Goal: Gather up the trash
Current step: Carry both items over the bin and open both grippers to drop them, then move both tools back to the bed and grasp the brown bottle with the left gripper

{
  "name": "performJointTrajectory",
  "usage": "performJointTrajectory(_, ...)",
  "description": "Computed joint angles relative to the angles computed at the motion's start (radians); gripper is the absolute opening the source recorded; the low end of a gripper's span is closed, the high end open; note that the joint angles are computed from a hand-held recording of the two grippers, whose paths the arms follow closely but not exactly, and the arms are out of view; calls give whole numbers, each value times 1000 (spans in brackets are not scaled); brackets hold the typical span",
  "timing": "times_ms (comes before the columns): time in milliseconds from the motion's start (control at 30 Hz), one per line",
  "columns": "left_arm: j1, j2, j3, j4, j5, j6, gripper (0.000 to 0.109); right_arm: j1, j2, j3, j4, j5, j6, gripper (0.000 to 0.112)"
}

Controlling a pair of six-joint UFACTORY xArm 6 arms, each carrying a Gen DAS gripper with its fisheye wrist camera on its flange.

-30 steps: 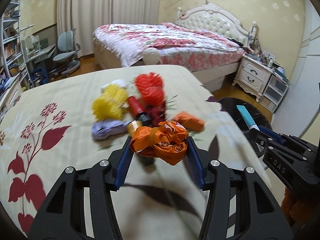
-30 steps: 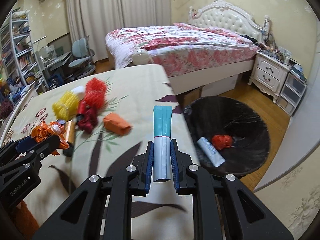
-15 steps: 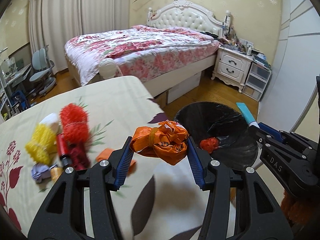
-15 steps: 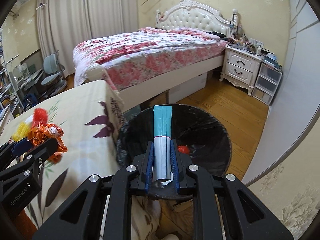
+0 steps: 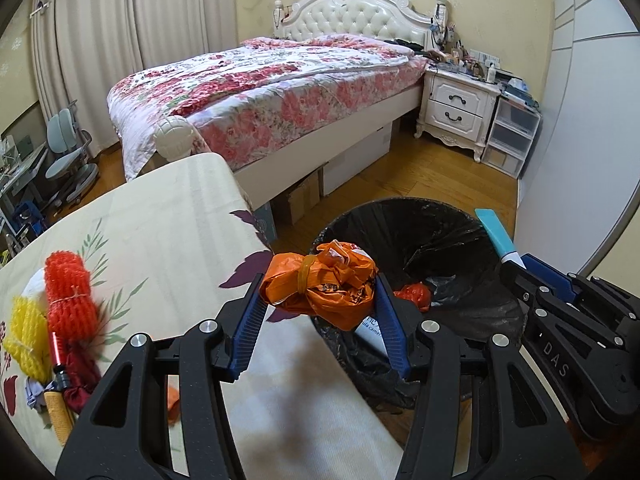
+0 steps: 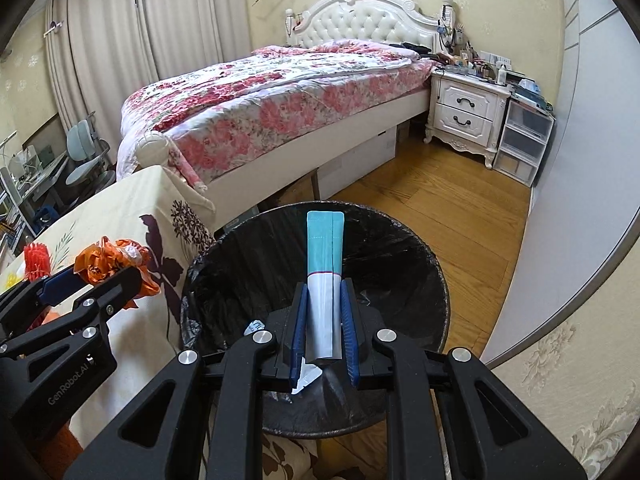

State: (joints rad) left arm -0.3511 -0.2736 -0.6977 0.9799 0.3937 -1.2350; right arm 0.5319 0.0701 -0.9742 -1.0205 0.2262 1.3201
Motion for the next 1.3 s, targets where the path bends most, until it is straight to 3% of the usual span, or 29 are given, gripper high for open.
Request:
performJointTrajectory(600, -21, 125, -96, -23, 32, 13, 52, -38, 54, -32, -13, -16, 17, 18)
performJointTrajectory(767, -22, 130, -101, -15, 28, 10, 59, -42, 59, -33, -15, -16, 22, 18)
performJointTrajectory(833, -23, 130, -101, -11, 31, 7, 69, -42, 61, -35, -21, -13, 30, 20)
performJointTrajectory(967, -24, 120, -98, 28, 36, -35, 81, -42, 54, -29, -47, -8, 57, 37)
performJointTrajectory(1300, -31, 57, -59, 49, 63, -68, 89, -26, 16, -8, -113, 32, 129, 56)
